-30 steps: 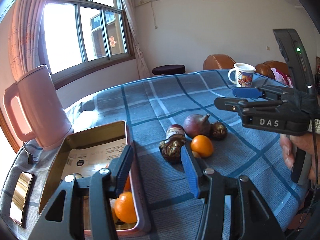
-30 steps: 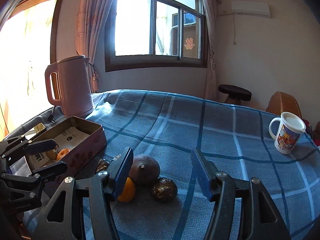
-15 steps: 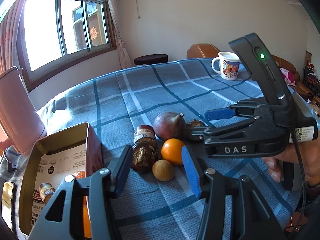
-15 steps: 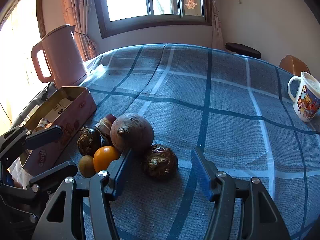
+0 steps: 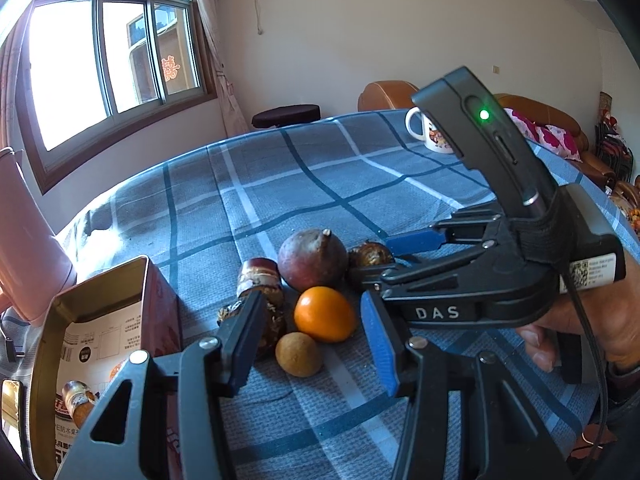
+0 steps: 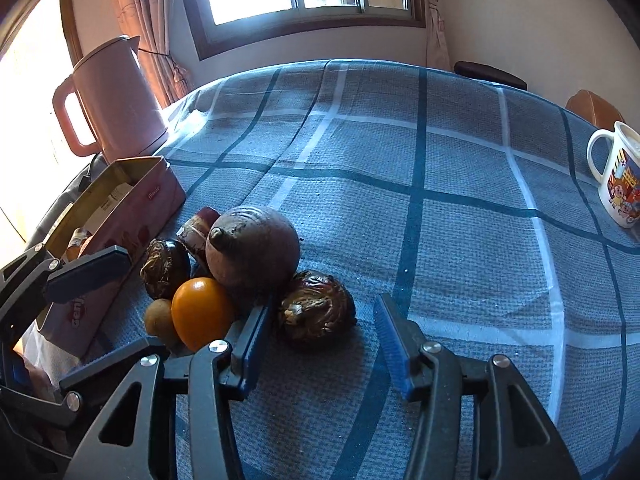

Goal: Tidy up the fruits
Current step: 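Move both open tools back to the fruit pile, then grasp the small orange with the left gripper while the right grasps a wrinkled brown fruit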

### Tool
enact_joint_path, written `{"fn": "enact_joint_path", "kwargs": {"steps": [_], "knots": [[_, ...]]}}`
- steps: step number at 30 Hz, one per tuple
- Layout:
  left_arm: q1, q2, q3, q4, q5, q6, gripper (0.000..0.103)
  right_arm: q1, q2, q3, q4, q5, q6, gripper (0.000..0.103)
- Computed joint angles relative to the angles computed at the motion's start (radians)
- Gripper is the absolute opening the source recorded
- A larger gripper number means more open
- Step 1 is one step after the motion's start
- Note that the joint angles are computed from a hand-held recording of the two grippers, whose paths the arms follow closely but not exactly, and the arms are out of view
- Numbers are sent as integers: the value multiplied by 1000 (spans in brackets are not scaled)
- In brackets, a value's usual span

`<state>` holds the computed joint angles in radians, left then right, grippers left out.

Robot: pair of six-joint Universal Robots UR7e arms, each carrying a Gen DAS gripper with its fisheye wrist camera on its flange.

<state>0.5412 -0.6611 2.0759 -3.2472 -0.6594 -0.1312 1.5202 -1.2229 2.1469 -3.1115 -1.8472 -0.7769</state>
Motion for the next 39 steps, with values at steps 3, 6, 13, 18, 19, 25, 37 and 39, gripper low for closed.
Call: {"fn": "enact_joint_path", "kwargs": {"steps": [3,6,13,18,19,25,37,39], "knots": [[3,-5,7,-21,-17,6,52,-6,-8,4,-7,21,6,41],[6,-4,0,-5,-31,13,52,-15,-23,26,-69,47,10,41],[18,8,-45,104,-54,17,43,-20,-35,65,-200,80,3,41],[24,35,-96,199,14,-5,42,-20,-38,66,-197,85,3,41],[25,39,-103,218,29,-14,41,-19,-37,67,-200,84,1,41],[33,49,-136,332,79,-69,46,-23,-40,71,-207,94,-4,41],[23,42,-94,163,78,-8,35,-38,-63,103,-252,164,-34,41],[23,37,-82,112,70,7,35,-40,-67,107,-254,175,-40,41]]}}
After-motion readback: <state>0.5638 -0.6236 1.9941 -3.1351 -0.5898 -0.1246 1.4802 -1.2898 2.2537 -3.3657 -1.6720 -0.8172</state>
